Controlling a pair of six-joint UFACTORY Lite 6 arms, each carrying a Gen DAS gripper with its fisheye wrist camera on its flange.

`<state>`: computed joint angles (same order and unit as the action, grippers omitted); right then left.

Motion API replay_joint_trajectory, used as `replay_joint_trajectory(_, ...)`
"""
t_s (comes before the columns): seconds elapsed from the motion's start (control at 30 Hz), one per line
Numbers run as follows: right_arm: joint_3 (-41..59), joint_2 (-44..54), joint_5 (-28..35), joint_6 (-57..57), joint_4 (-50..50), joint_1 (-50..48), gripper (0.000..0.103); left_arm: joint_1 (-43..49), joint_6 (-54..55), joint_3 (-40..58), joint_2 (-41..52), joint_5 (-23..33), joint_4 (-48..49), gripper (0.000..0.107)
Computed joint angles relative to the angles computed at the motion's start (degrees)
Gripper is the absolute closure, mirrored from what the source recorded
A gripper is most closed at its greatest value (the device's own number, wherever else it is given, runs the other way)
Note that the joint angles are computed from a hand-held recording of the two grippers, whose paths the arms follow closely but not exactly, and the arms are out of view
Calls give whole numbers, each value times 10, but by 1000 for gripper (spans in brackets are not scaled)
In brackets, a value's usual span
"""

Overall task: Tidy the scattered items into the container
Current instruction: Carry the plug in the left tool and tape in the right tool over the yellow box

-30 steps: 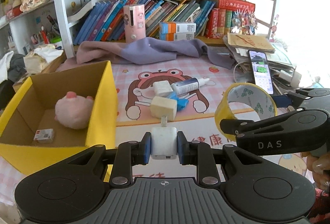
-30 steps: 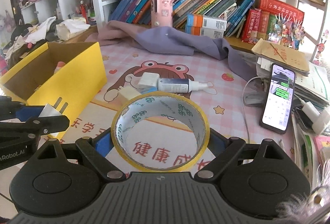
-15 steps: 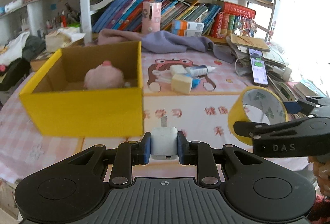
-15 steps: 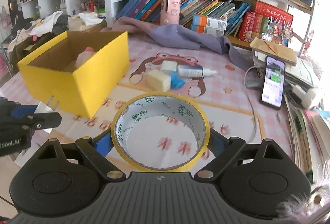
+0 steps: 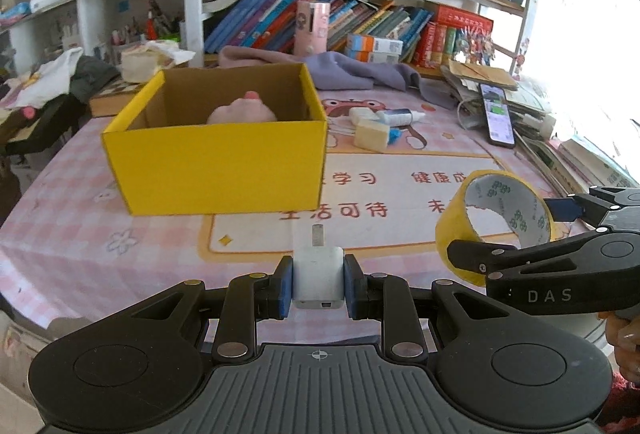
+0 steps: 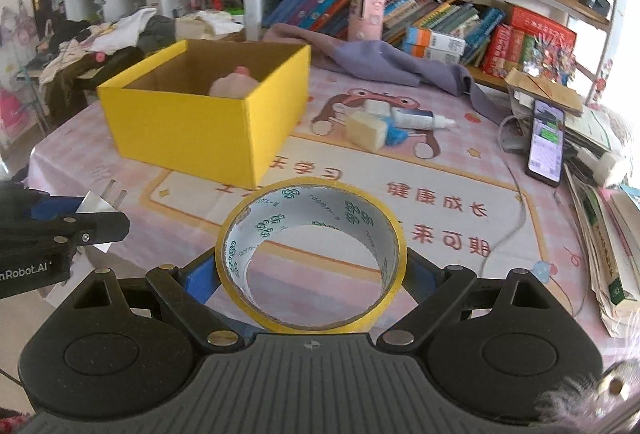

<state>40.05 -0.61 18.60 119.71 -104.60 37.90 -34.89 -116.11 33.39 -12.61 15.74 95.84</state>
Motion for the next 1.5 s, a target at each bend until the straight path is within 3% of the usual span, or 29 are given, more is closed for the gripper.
replay_joint_trajectory(0.43, 35, 24, 12, -57, 55, 56, 12, 38, 43, -58, -73, -10, -47, 83)
replay_joint_trajectory(1.07, 149, 124, -13, -51, 17, 104, 12, 148, 208, -103, -154, -32, -167, 83)
replay_joint_trajectory(1.3, 218, 169, -49, -128, 49, 101, 12, 192, 224, -92, -145, -45, -169, 83)
replay_joint_trajectory(1.5, 290, 222, -73, -129, 14, 82, 12, 220, 134, -57, -95, -48, -62, 83)
